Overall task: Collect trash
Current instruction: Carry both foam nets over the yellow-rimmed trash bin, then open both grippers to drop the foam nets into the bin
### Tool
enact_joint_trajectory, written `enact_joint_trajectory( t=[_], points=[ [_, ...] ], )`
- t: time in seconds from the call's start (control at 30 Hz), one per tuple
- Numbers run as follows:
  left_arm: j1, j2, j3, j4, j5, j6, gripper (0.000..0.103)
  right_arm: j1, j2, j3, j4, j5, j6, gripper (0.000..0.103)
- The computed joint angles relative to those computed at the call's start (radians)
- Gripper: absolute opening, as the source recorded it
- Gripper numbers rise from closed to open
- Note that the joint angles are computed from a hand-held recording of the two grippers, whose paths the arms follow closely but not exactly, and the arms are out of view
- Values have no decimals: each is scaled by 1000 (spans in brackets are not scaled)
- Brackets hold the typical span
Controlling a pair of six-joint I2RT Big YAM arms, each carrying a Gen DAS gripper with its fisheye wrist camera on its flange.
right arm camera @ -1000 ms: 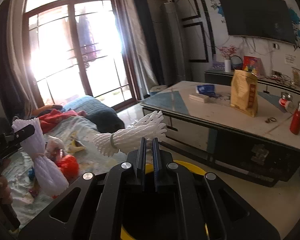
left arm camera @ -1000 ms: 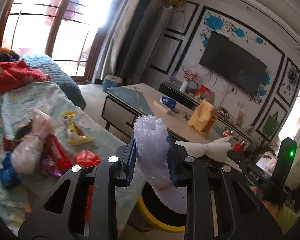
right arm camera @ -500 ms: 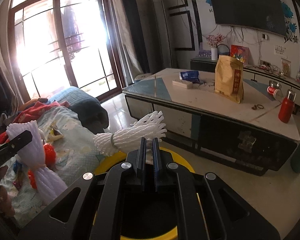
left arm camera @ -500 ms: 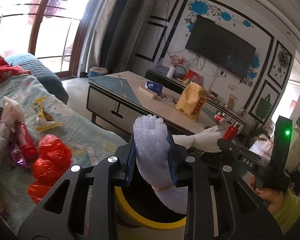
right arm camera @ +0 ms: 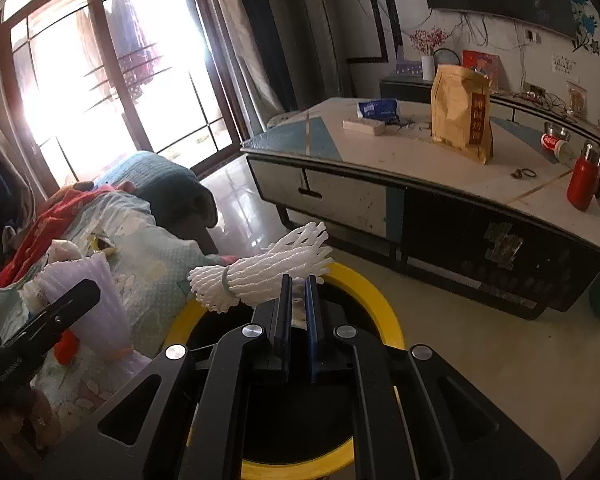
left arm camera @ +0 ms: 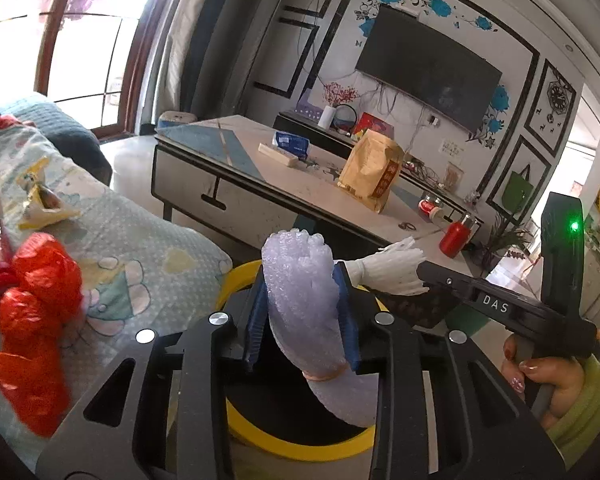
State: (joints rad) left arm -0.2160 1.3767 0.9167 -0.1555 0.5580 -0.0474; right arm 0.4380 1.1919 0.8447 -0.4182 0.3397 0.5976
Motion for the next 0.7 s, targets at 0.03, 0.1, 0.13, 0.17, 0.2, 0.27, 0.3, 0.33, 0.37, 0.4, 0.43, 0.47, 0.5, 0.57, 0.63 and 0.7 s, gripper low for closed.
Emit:
enact_joint_trajectory(
  t=[0.03, 0.1, 0.13, 0.17, 0.2, 0.27, 0.3, 0.33, 0.37, 0.4, 0.43, 0.47, 0.5, 0.57, 0.63, 0.7],
  points=[
    [-1, 4, 1, -1, -3, -1, 24, -6, 5, -1, 0, -13, 5, 8],
    [-2, 17, 6, -9, 3, 3, 28, -14, 10, -4, 2, -26, 9, 8],
    [-4, 19, 6, -10, -1, 6, 32, -17, 13, -4, 0, -33, 10, 8],
    [-6, 24, 8, -14, -1, 10, 37, -21, 16, -3, -2, -42, 13, 10],
    [-7, 26, 11, -22, 2, 11, 40, -27, 20, -4, -3, -50, 21, 16],
    [-9, 29, 13, -30, 1, 9, 53, -34, 18, -8, -2, -52, 32, 31],
    [-8, 31, 12, -31, 10, 9, 55, -36, 16, -12, 0, -45, 38, 38],
    [-8, 26, 6, -29, 10, 9, 59, -36, 14, -14, 2, -40, 42, 39],
    [-8, 27, 6, -32, 10, 10, 65, -39, 13, -16, 1, -37, 46, 42],
    [-8, 28, 6, -36, 14, 12, 68, -40, 11, -18, 1, -31, 53, 45],
    [-7, 29, 6, -37, 15, 10, 74, -43, 9, -20, 2, -28, 56, 46],
    [-4, 31, 6, -40, 24, 7, 77, -44, 8, -21, 1, -19, 63, 48],
    [-7, 31, 4, -37, 24, 2, 80, -45, 7, -23, 0, -11, 67, 53],
    [-5, 33, 5, -45, 21, -1, 89, -46, 6, -23, -3, 8, 76, 61],
    [3, 32, 2, -44, 27, -12, 92, -48, 1, -28, 8, 16, 82, 67],
    [7, 29, 0, -42, 15, -16, 92, -46, -3, -30, 12, 31, 83, 74]
  ],
)
